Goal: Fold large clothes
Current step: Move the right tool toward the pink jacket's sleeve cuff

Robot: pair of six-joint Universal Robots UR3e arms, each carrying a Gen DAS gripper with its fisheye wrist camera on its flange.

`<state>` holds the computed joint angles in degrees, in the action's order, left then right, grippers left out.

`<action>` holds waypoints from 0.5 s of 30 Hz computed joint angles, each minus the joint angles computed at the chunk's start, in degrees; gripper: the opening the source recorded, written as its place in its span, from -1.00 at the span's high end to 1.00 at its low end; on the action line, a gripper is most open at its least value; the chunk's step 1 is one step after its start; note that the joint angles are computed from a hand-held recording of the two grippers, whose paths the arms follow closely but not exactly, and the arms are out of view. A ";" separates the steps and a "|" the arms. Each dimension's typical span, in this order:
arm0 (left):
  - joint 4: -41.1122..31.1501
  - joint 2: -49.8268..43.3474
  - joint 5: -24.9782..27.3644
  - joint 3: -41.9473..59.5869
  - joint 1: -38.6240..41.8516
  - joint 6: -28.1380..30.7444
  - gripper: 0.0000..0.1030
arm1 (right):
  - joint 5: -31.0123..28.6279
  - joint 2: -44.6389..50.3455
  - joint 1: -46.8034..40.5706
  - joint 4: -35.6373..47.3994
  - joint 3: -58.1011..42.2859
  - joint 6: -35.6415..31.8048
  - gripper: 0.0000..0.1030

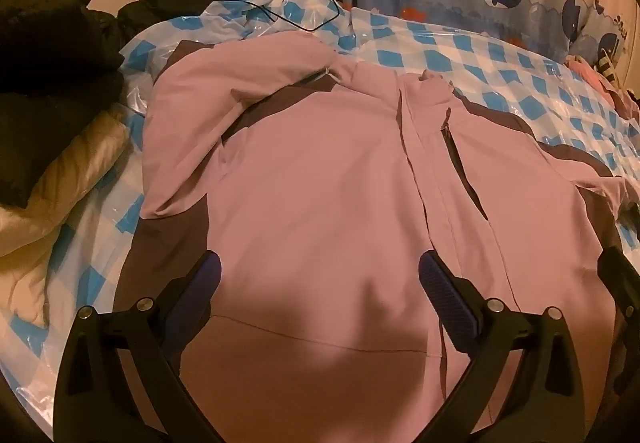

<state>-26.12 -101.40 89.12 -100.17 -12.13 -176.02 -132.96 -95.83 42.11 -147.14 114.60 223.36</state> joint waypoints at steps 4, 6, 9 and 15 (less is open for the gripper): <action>-0.80 -0.17 0.16 0.58 -0.27 0.07 -0.85 | -0.84 0.26 0.27 2.76 -1.21 1.55 -0.89; -1.00 -0.27 -0.07 0.66 -0.12 0.13 -0.85 | -0.62 0.04 0.01 3.52 -1.21 2.01 -0.89; -1.32 -0.31 -0.36 0.73 0.01 0.06 -0.85 | -0.52 -0.27 -0.35 4.57 -1.32 2.64 -0.89; -0.90 -0.47 0.23 0.51 -0.46 0.33 -0.85 | -0.94 -1.10 -0.43 5.69 -0.93 3.68 -0.89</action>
<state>-27.02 -101.88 89.35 -99.67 -12.59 -175.69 -133.90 -96.93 41.69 -141.44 113.67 227.04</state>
